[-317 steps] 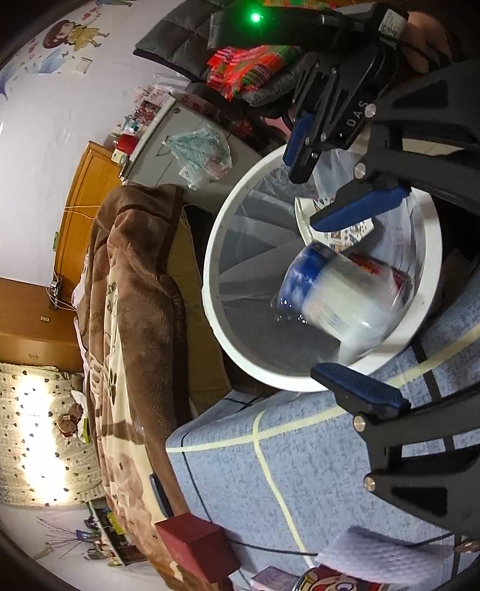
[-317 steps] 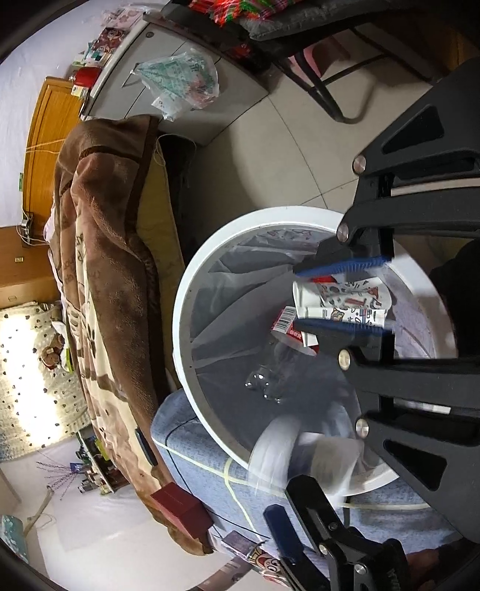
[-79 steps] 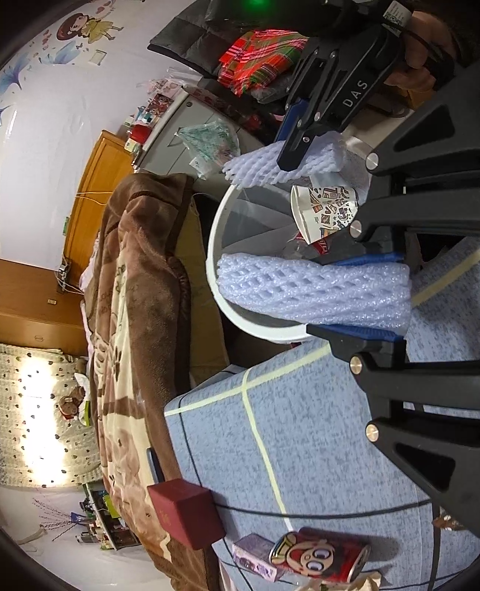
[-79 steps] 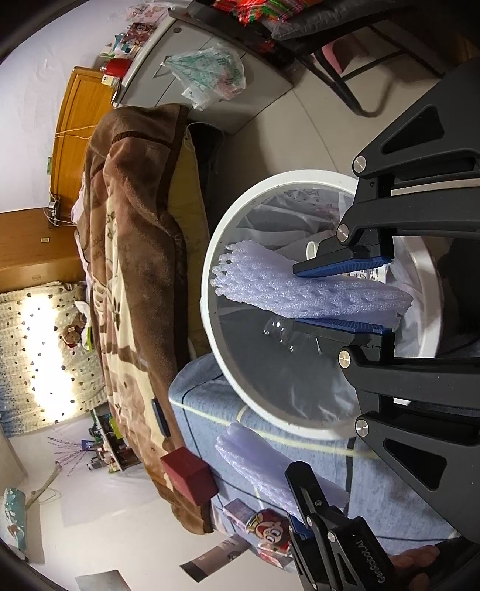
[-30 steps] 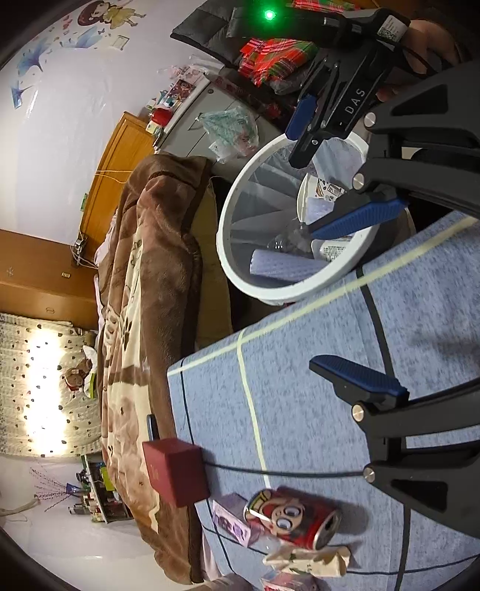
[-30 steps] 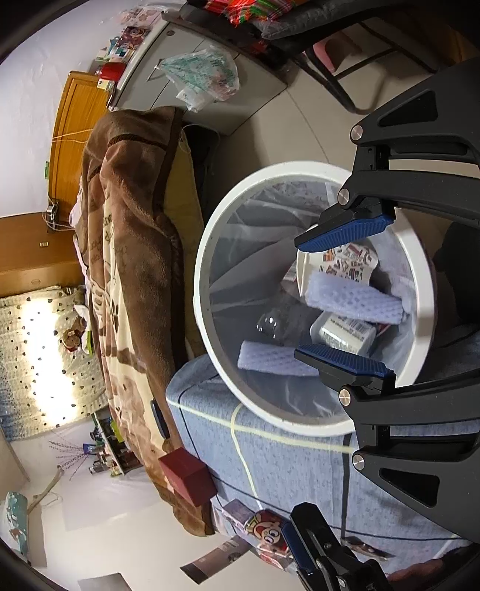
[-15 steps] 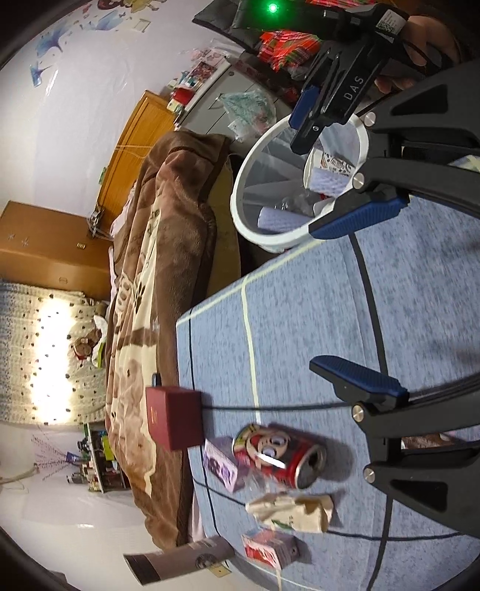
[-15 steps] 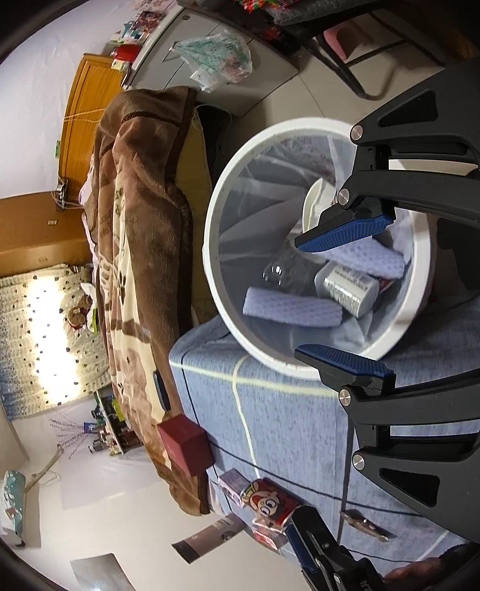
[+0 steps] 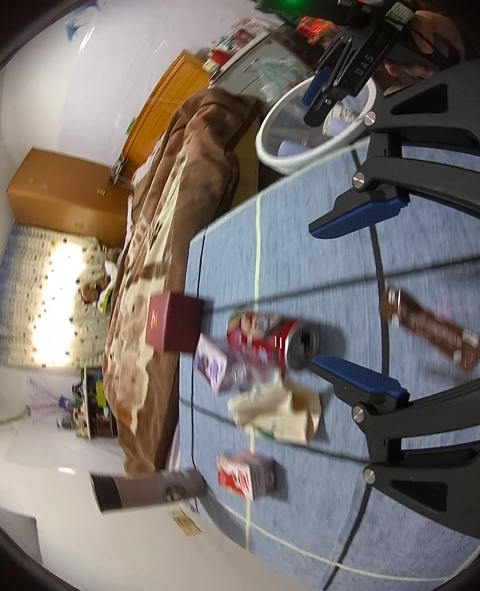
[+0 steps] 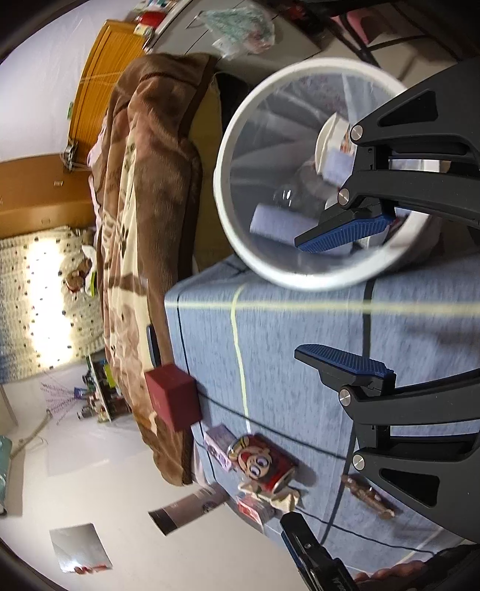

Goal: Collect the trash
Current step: 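Move both tools back over the table toward the can and carton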

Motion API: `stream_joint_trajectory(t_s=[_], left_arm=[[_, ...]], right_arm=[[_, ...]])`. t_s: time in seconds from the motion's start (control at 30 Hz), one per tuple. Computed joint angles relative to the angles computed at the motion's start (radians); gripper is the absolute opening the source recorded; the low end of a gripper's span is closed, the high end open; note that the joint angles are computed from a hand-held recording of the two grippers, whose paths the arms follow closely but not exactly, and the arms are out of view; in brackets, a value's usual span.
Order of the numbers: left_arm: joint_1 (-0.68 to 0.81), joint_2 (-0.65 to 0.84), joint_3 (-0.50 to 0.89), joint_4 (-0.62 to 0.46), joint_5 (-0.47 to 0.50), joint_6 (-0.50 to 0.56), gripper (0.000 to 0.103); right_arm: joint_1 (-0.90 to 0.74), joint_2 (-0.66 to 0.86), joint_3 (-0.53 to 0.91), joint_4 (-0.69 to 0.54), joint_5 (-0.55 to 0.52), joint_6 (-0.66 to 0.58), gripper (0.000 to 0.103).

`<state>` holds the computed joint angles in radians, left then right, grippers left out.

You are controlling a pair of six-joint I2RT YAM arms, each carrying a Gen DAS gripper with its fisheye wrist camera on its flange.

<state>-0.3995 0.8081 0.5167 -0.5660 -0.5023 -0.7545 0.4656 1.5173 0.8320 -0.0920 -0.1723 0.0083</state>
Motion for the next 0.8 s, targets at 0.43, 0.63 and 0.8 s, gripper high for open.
stream_joint_trajectory(t_s=[0.43, 0.63, 0.8], left_arm=[[0.594, -0.298, -0.107, -0.094, 0.303, 0.300, 0.068], [0.945, -0.291, -0.124, -0.065, 0.515, 0.494, 0.068], [1.120, -0.202, -0.117, -0.002, 0.615, 0.609, 0.069]], right_arm=[[0.175, 0.089, 0.103, -0.024, 0.046, 0.034, 0.054], [0.246, 0.145, 0.172, -0.037, 0.047, 0.062, 0.054], [0.294, 0.202, 0.239, -0.055, 0.055, 0.087, 0.054]])
